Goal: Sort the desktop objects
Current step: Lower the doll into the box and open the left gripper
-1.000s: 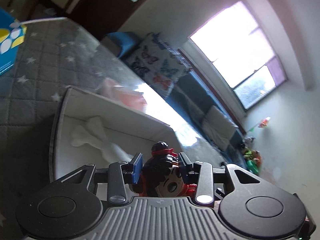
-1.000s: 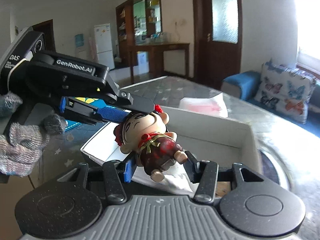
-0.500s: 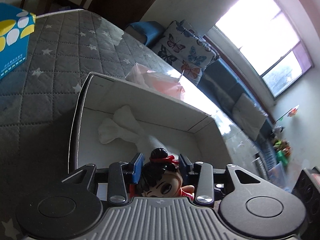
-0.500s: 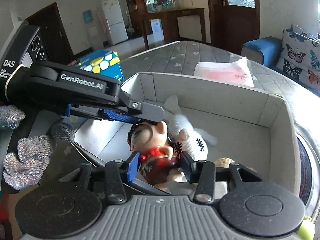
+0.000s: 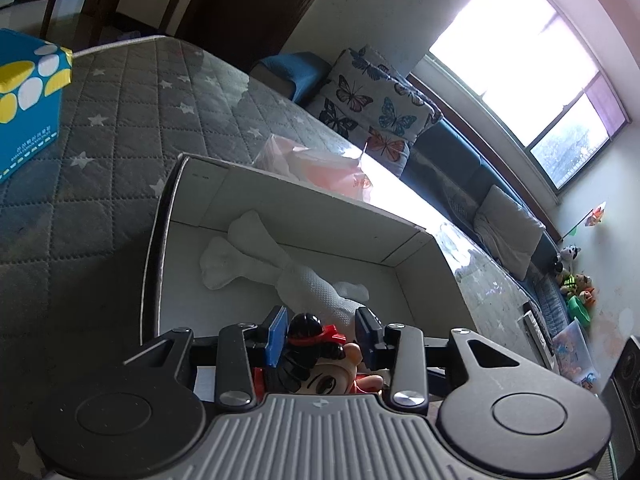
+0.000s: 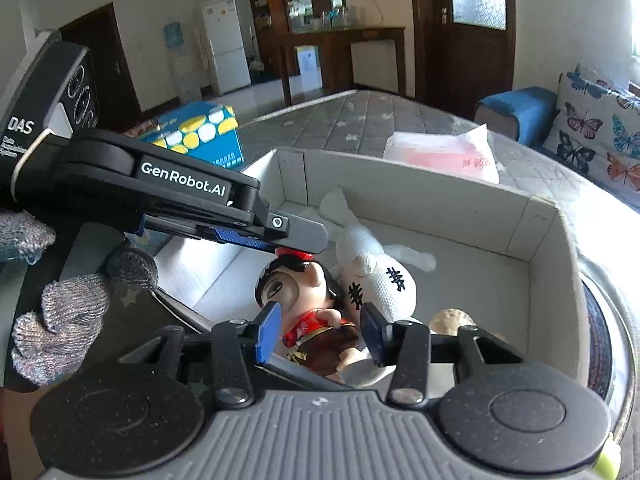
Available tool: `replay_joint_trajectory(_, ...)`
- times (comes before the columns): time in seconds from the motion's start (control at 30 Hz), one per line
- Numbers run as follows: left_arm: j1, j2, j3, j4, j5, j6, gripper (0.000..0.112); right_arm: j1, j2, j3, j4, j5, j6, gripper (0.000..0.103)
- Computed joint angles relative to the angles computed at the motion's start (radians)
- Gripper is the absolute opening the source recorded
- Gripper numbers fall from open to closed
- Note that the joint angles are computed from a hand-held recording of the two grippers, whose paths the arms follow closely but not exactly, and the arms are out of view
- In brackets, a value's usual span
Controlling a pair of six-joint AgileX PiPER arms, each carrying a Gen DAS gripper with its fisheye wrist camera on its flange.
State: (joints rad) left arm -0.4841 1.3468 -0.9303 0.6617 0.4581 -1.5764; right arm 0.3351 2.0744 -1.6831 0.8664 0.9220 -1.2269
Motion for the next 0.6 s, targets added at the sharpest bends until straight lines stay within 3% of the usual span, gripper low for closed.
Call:
replay_joint_trajectory(0.2,-0.068,-0.03,-0.006,0.095,0.055,-0.097,0.04,-0.036,-0.126,0.197,0.135,-0.083,-0.167,0.062)
replay_joint_trajectory(0.4,-0.185,-0.041,-0.03,0.198,0.138,-0.196,0.04,-0.09,-0.245,0.363,0.26,-0.097,-0.329,0.071)
replay_joint_trajectory(0.47,-0.223,-0.036,-0.043,0.218,0.162,-0.213,0.04,-0.11,-0.272,0.405,0.289,-0.092,-0.365,0.079)
replay_joint_trajectory(0.6,-0.299,-0.021,-0.064,0.264,0.205,-0.258,0.04,-0.149,-0.327,0.497,0.329,-0.103,-0.429,0.079)
